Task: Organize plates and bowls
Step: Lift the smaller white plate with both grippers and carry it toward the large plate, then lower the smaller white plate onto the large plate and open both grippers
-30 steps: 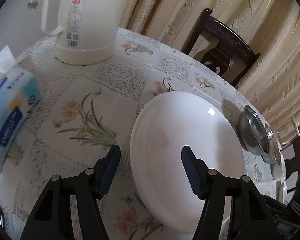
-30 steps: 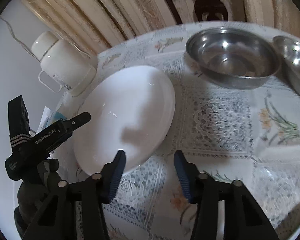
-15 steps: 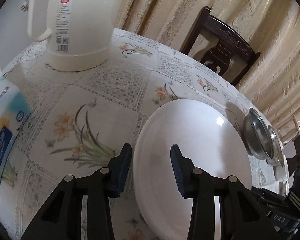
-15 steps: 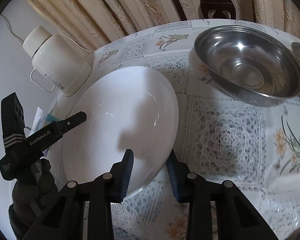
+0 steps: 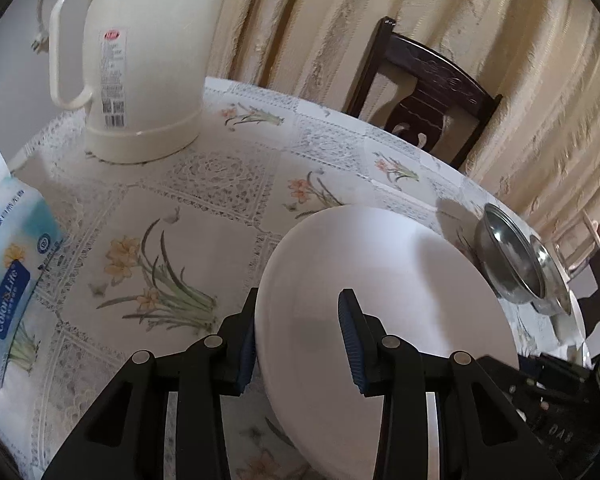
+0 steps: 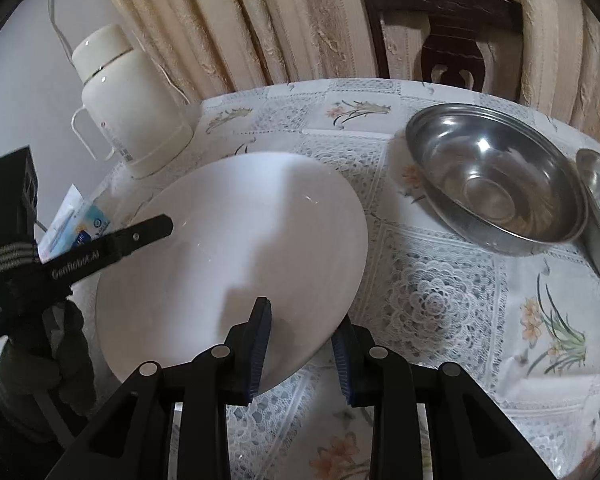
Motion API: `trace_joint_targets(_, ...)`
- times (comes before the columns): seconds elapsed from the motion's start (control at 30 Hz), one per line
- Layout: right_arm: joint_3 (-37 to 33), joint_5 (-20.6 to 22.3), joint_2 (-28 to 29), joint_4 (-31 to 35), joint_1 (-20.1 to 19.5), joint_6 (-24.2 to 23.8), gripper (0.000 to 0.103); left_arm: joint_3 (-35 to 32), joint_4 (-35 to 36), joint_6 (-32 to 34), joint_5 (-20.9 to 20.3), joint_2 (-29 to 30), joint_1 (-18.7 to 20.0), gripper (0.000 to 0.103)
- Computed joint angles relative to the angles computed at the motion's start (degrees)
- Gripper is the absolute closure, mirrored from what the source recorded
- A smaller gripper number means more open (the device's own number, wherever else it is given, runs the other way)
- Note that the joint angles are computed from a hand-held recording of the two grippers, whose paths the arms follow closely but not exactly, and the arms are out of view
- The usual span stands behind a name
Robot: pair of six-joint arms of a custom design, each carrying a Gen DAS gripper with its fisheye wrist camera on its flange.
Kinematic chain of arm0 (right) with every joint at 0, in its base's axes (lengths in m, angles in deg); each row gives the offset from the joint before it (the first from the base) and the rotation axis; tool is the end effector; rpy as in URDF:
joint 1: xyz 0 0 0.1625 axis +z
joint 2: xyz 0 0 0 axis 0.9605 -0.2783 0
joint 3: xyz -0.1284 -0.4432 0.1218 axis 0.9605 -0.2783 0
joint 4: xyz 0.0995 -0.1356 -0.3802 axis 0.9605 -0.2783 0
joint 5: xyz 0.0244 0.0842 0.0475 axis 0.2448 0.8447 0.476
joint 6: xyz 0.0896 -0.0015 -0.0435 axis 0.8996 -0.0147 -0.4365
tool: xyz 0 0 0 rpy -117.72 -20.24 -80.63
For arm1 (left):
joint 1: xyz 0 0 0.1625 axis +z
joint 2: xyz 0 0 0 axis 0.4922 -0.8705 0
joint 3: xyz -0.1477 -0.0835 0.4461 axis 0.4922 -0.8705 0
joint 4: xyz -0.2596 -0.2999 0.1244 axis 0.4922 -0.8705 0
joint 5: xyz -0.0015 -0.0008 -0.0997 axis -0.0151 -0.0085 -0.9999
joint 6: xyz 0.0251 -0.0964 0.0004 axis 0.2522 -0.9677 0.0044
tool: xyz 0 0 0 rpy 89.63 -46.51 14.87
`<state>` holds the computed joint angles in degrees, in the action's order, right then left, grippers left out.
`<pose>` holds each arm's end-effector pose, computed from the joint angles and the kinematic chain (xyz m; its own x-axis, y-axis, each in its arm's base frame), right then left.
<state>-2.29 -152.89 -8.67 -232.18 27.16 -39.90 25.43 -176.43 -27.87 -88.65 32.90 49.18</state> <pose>0.2187 -0.7116 -0.0131 -0.8666 0.0826 0.4922 -0.2250 0.8157 -0.5329 -0.0033 -0.8361 0.1572 -0.8544 0.3397 -0.3932 0.4866 0.7886 -0.3760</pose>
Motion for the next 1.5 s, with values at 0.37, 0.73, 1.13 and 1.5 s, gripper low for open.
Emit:
trace_joint_targets(0.37, 5.3, -3.3, -1.9, -8.3, 1.3, -4.8, 0.071, 8.2, -5.5, 0.5, -1.1, -3.5, -1.9, 0.065)
trace_joint_targets(0.73, 15.6, -2.3, -5.6, -19.4, 2.2, -6.8, 0.071, 18.9, -10.9, 0.5, -2.2, -9.1, -4.7, 0.065)
trace_joint_targets(1.13, 31.2, -2.1, -11.7, -35.3, 2.3, -5.7, 0.071, 30.8, -14.9, -0.7, -4.2, -13.4, -10.2, 0.065)
trace_joint_targets(1.5, 43.6, -4.0, -14.5, -50.1, 1.7, -4.9, 0.071, 38.6, -17.8, -3.4, -6.6, -13.6, -15.5, 0.065)
